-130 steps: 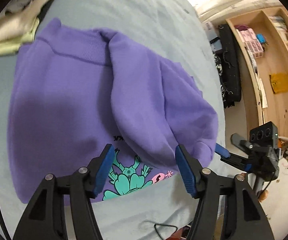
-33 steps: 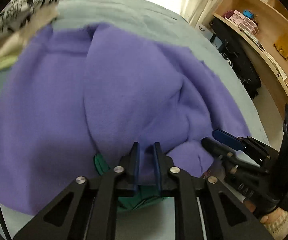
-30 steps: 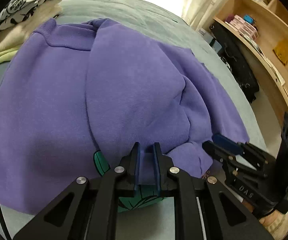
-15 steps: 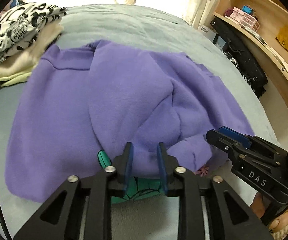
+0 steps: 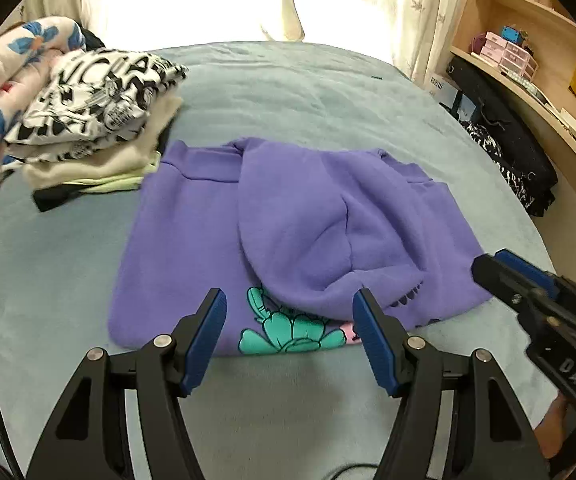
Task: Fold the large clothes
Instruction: 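Lay the hood down on the bundle and open both tools, then pull both tools back from the folded purple hoodie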
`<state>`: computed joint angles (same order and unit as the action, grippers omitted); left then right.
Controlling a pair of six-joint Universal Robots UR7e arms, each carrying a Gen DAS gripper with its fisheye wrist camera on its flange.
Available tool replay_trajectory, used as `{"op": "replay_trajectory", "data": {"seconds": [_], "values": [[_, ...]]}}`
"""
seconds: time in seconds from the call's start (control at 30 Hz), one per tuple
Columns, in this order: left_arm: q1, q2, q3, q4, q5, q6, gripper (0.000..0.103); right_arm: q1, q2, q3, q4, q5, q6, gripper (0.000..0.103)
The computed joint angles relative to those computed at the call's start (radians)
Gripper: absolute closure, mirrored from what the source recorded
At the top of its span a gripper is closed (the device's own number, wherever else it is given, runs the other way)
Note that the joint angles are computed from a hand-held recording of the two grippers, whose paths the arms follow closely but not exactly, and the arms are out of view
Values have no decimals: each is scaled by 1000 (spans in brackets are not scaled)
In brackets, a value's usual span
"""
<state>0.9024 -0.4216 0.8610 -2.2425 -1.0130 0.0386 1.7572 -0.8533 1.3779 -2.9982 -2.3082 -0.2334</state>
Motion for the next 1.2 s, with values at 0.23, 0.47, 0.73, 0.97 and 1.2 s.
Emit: {"op": "replay_trajectory", "data": {"seconds": [0.23, 0.47, 0.73, 0.97, 1.2], "values": [[-30, -114, 147, -31, -2, -27, 39, 78, -55, 74, -80, -54, -30, 68], [-47, -212, 266, -51, -4, -50, 39, 138, -107, 140, -93, -96, -18, 64], [-49, -277, 327, -54, -49, -72, 38, 196, -143, 175, -92, -105, -40, 63], [-19, -253, 300, 14, -70, -115, 37, 196, -98, 162, -148, -172, -160, 38], [75, -163, 192, 140, -176, -243, 37, 98, -21, 122, -157, -233, -99, 38]]}}
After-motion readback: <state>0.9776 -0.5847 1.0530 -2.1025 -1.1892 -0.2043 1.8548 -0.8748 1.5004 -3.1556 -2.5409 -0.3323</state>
